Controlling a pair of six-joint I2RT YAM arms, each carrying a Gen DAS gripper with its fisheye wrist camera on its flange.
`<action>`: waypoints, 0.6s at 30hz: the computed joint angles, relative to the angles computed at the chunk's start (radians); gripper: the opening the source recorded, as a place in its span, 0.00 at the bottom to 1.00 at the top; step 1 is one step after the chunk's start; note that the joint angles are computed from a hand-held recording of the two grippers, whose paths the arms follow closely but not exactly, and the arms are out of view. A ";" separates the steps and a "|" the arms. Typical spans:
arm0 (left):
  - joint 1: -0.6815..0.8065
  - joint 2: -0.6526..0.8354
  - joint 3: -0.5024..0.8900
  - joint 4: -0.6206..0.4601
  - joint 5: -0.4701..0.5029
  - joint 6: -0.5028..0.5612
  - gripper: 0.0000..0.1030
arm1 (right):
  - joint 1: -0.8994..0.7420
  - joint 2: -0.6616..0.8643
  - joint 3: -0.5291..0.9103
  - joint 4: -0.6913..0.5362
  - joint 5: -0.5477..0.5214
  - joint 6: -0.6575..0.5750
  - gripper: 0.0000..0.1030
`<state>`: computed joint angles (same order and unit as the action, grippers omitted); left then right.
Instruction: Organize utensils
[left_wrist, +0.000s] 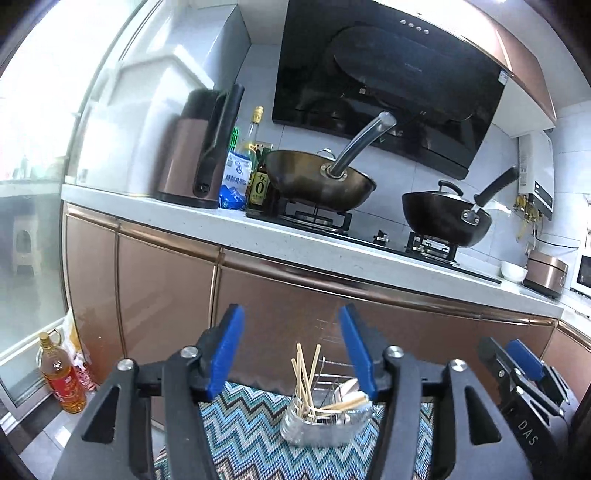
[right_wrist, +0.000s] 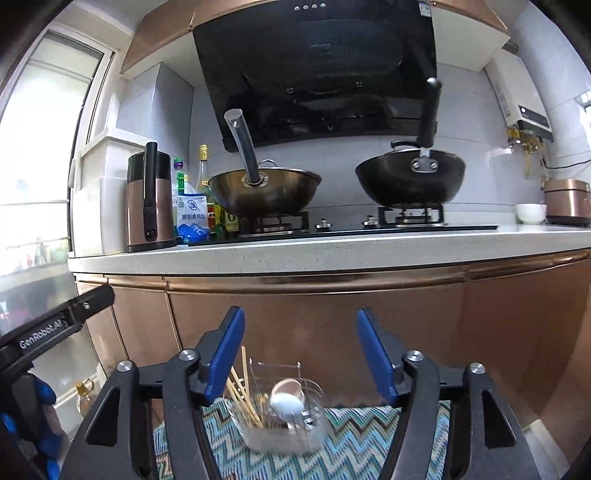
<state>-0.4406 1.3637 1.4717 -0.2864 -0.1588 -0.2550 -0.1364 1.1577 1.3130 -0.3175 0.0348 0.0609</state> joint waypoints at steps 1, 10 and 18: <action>-0.008 -0.032 -0.020 -0.004 -0.014 0.004 0.58 | -0.001 -0.013 0.000 -0.016 0.005 -0.004 0.72; -0.053 -0.178 -0.082 -0.104 -0.109 0.035 0.64 | 0.013 -0.137 0.012 -0.206 0.106 -0.044 0.98; -0.062 -0.279 -0.125 -0.238 -0.197 0.063 0.64 | 0.170 -0.245 0.004 -0.336 0.408 -0.096 1.00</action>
<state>-0.5023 1.0847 1.3462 -0.5246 -0.3562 -0.1921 0.0336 0.9122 1.3169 -0.6537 0.4426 -0.0356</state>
